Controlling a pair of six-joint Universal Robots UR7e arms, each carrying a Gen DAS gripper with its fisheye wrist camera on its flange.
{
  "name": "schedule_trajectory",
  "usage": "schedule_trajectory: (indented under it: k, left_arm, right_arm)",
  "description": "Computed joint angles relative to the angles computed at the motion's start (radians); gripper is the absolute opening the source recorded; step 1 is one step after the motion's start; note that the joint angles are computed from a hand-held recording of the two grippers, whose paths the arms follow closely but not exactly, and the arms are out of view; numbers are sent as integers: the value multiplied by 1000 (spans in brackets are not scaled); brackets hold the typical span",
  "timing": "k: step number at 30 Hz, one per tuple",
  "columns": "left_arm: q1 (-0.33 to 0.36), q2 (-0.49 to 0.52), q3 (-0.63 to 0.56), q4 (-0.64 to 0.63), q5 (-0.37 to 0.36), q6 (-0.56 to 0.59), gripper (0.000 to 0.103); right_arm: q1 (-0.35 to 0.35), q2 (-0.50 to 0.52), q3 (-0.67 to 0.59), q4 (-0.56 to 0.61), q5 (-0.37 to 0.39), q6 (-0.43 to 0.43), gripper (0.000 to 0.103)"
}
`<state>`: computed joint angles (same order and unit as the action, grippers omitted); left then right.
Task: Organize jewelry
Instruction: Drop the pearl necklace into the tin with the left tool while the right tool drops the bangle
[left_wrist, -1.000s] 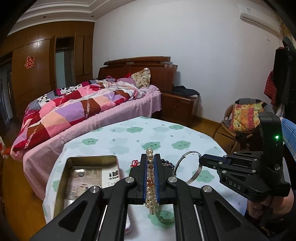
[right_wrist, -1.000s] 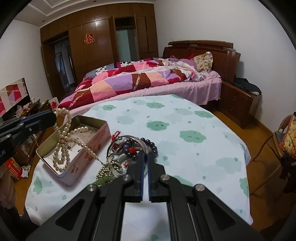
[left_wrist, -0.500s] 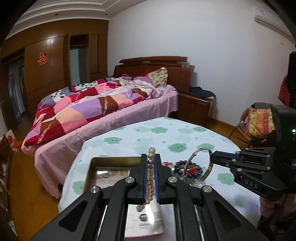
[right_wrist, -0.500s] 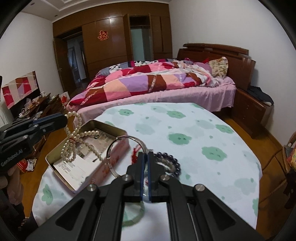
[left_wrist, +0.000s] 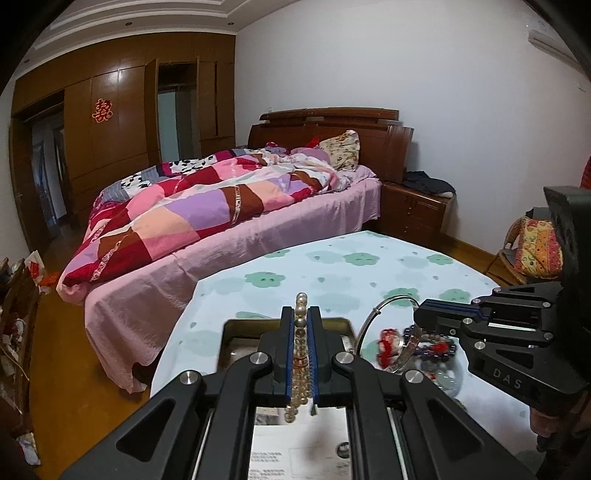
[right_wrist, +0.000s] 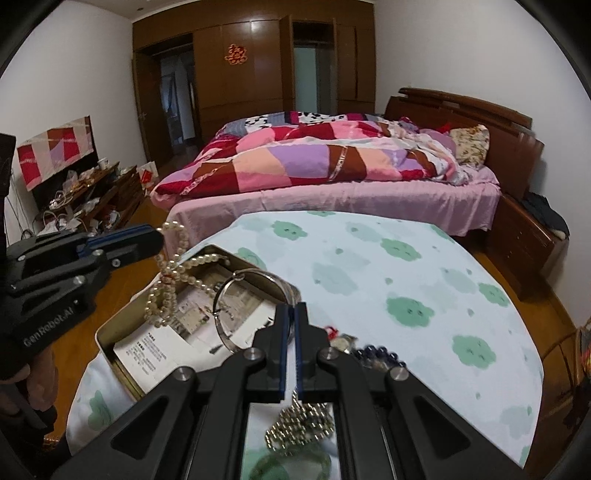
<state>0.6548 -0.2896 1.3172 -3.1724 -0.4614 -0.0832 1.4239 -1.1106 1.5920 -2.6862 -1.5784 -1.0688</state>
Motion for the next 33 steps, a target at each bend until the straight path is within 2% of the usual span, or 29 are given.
schedule_trajectory:
  k: [14,24,33]
  left_arm:
    - [65,-2,-20,38,-4,-34,5]
    - [96,2,-42,153,-18,-114,6]
    - [108,-5,-45,226,-30,-175,6]
  right_arm:
    - [42,86,-41,0,-85,-9,4]
    - [51,136,-72,9,-169,8,4]
    - [56,155,-87,-2,-191,19,3]
